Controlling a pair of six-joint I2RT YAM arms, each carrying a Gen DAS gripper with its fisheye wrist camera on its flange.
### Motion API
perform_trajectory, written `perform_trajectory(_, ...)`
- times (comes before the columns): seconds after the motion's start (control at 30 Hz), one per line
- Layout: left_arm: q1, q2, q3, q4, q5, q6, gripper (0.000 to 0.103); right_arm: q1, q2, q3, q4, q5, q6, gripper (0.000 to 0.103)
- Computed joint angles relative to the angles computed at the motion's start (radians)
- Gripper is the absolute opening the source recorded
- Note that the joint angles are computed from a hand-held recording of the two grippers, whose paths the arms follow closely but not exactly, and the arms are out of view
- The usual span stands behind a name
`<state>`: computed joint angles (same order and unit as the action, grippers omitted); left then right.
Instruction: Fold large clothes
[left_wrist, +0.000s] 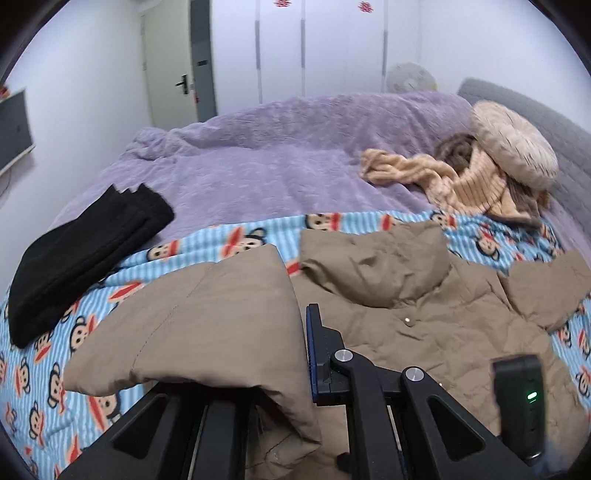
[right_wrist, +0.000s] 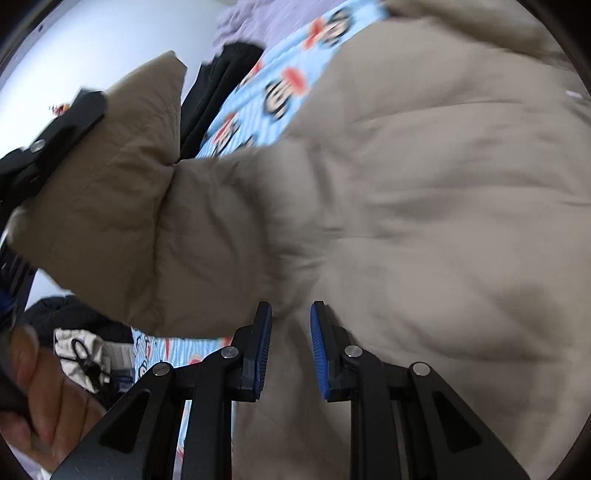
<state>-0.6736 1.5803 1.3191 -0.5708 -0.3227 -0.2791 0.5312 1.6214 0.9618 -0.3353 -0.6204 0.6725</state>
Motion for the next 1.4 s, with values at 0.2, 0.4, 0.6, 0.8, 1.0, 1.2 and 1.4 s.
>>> perform_trajectory(0.2, -0.174, 0.295, 0.133, -0.027, -0.033, -0.042, 0.011, -0.318, -0.260, -0.146, -0.239, 0.052, -0.220, 0.024)
perform_trajectory(0.4, -0.236, 0.406, 0.143, -0.083, -0.075, -0.111, 0.012, -0.534, -0.294, -0.160, -0.399, 0.070, -0.365, 0.024)
perform_trajectory(0.6, -0.208, 0.278, 0.049, -0.085, -0.003, -0.144, 0.057, -0.512, -0.199, -0.064, -0.417, 0.094, -0.406, 0.024)
perform_trajectory(0.8, -0.163, 0.090, -0.100, -0.078, -0.062, -0.175, 0.103, -0.572, -0.169, -0.002, -0.477, 0.132, -0.538, 0.025)
perform_trajectory(1.0, 0.135, -0.105, -0.260, -0.063, 0.068, -0.210, 0.103, -0.495, -0.217, 0.056, -0.513, 0.192, -0.582, 0.065)
perform_trajectory(1.2, 0.563, 0.026, -0.311, 0.049, 0.528, -0.206, 0.103, -0.231, -0.293, 0.098, -0.445, 0.362, -0.621, 0.084)
perform_trajectory(1.4, 0.645, 0.165, -0.325, 0.259, 0.799, -0.293, 0.078, 0.056, -0.166, 0.163, -0.373, 0.669, -0.676, 0.084)
